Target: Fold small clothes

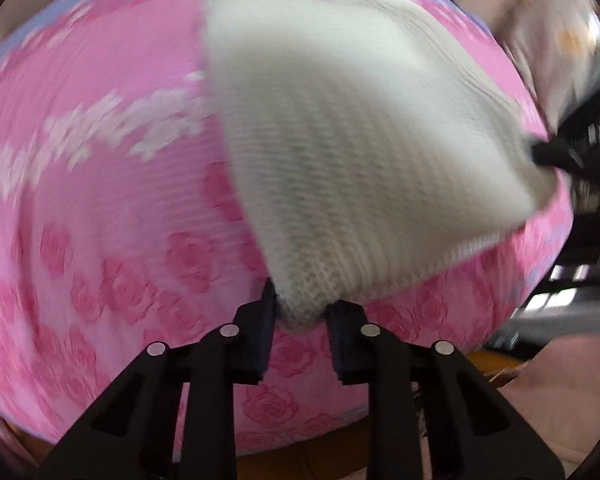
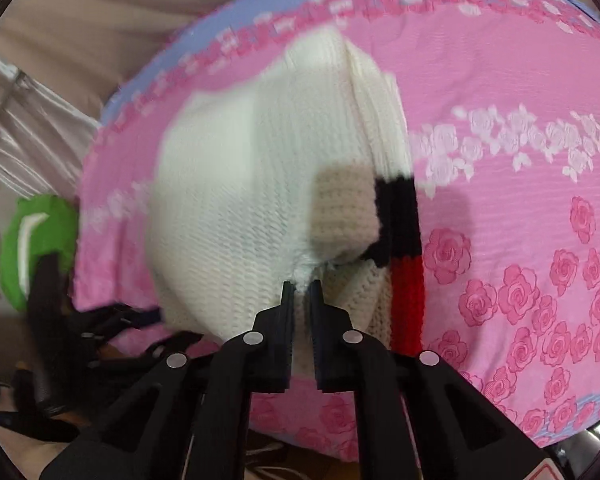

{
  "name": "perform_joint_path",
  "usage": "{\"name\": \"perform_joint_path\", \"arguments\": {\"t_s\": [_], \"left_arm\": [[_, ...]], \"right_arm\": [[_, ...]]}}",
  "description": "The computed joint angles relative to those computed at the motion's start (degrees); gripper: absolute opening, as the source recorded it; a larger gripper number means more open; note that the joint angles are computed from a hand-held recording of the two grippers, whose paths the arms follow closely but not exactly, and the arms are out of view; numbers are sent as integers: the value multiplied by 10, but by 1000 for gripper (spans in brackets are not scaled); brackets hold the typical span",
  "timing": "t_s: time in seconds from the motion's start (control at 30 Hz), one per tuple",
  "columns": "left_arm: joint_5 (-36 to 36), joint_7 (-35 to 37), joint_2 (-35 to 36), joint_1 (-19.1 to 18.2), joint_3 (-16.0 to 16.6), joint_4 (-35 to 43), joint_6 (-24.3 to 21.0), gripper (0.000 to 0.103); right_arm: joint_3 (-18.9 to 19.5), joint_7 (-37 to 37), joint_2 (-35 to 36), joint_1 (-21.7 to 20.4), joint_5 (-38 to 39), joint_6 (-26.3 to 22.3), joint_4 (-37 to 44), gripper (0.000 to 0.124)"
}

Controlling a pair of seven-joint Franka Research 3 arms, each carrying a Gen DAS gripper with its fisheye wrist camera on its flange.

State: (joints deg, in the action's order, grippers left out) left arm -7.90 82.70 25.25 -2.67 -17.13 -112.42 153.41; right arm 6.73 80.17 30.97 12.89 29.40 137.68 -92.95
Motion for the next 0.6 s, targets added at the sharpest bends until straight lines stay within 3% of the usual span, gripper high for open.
{"name": "perform_joint_path", "arguments": {"t_s": [0.1,0.27,0.37,0.47,0.53,0.6], "left_arm": [[-11,-19,2,2,2,-10,-4,21],[-11,-9,-16,6,-6,-17,-6,22],[-31,26,-58,18,-17,-50,25,22],[-61,61,-85,23,-23,-56,55,35],[-48,46,-82,10,-5,-40,67,42],[-30,22,-62,-2,10,-10,68,44]], "right_arm": [[0,-27,-45,-10,11,16,-44,6],[-44,31,4,16,-92,-52,-36,0],[-24,20,-31,-5,-45,4,-71,3],[-6,-9,-61,-23,11,67,-85,23],[7,-31,-37,-32,36,65,-42,58],[8,-30,-5,-27,37,53,-1,60]]}}
